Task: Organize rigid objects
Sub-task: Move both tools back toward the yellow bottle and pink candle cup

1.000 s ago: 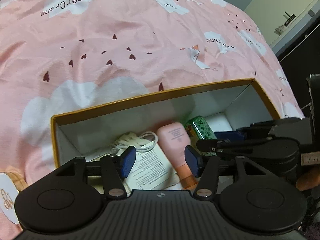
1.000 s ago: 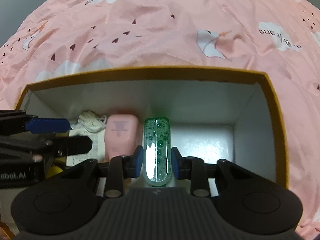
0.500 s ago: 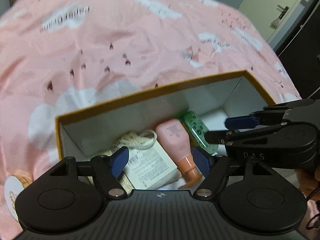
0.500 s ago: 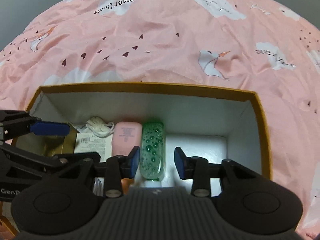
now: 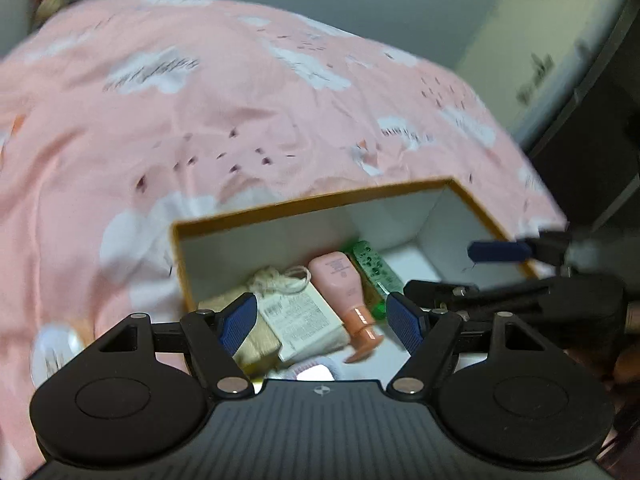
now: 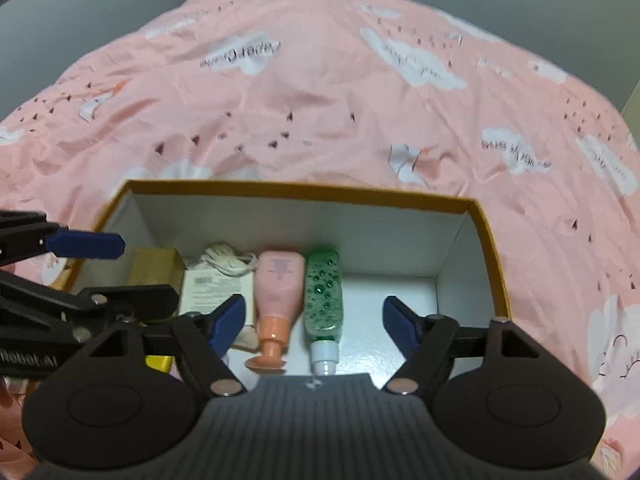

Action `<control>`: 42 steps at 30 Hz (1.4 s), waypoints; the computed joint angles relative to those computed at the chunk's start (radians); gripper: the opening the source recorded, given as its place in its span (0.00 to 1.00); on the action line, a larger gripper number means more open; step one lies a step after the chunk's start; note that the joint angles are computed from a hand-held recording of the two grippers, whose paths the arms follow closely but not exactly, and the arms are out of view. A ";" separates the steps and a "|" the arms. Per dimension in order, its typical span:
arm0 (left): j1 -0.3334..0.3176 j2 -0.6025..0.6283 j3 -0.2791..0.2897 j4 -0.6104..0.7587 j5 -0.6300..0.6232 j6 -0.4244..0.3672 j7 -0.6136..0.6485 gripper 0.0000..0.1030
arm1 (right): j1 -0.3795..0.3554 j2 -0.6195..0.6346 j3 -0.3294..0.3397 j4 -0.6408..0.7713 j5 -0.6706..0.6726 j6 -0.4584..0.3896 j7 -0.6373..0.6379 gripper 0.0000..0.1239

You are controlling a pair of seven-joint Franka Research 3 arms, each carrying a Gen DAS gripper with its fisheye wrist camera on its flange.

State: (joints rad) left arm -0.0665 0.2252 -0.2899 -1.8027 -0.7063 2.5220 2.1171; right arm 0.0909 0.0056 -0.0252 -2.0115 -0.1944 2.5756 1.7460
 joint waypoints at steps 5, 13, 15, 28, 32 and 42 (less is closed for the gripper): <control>0.014 -0.109 0.022 -0.119 -0.046 0.074 0.100 0.84 | 0.007 -0.083 0.025 -0.102 -0.042 0.117 0.065 0.73; -0.007 -0.278 0.131 -0.286 -0.148 0.136 0.181 0.84 | 0.011 -0.167 0.108 -0.229 -0.118 0.291 0.129 0.76; -0.010 -0.307 0.161 -0.316 -0.142 0.126 0.160 0.84 | 0.033 -0.180 0.114 -0.258 -0.066 0.338 0.097 0.76; 0.000 -0.429 0.274 -0.499 0.037 0.053 0.087 0.73 | 0.130 -0.129 0.200 -0.307 0.140 0.482 -0.124 0.76; 0.002 -0.447 0.283 -0.544 0.093 0.054 0.077 0.73 | 0.160 -0.109 0.192 -0.310 0.114 0.465 -0.158 0.75; 0.010 -0.380 0.283 -0.488 0.177 0.204 0.101 0.84 | 0.203 -0.030 0.153 -0.214 0.083 0.388 -0.212 0.76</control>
State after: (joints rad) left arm -0.0568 -0.1543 -0.0072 -2.2906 -0.5293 2.7256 2.2184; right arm 0.2940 -0.0248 0.1282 -2.2256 -0.1114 2.9640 1.5341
